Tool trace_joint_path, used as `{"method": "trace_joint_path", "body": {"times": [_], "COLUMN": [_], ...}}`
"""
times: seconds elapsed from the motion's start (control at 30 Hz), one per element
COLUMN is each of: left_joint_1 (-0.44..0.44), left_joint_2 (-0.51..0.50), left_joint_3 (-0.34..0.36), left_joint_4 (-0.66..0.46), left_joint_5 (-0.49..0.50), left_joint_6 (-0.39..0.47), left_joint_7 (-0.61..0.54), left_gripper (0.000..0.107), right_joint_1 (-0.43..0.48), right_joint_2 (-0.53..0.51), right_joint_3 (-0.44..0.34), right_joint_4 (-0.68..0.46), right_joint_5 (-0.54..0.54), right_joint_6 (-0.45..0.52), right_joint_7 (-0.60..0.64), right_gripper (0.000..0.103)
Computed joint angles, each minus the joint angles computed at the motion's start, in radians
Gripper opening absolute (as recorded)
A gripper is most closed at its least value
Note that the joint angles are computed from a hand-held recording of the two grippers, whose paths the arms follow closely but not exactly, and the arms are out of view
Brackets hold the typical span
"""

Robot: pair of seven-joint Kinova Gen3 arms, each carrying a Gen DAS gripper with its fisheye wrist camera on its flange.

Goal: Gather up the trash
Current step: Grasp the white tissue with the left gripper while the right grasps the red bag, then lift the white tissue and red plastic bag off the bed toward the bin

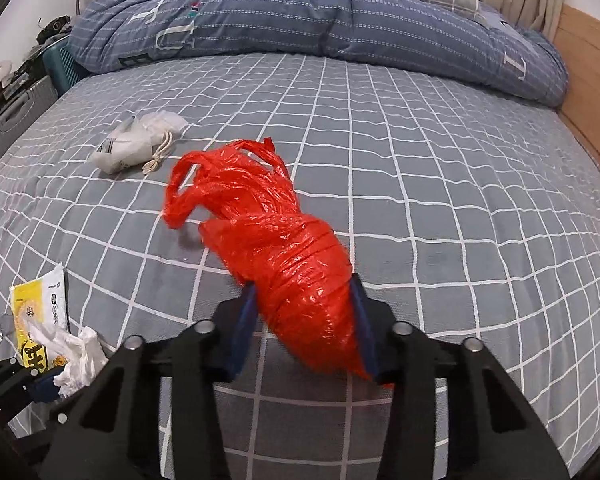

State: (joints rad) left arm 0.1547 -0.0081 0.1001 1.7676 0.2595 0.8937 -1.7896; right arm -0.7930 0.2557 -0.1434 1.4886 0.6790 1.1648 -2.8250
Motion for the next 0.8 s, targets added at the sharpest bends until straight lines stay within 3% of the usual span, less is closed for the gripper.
{"method": "trace_joint_path", "body": {"times": [0.37, 0.8], "left_joint_1": [0.004, -0.009], "left_joint_2": [-0.025, -0.093], "left_joint_3": [-0.002, -0.023], "left_joint_4": [0.004, -0.011], "left_joint_5": [-0.006, 0.011], "left_joint_6": [0.001, 0.054], "left_joint_7": [0.005, -0.016], "left_gripper": [0.017, 0.017], "right_joint_1": [-0.026, -0.081], "right_joint_2": [-0.016, -0.053], "right_joint_3": [-0.011, -0.052], "right_joint_4": [0.002, -0.029], "right_joint_5": [0.028, 0.047], "right_joint_6": [0.037, 0.178], "right_joint_7": [-0.050, -0.138], "right_gripper": [0.035, 0.035]}}
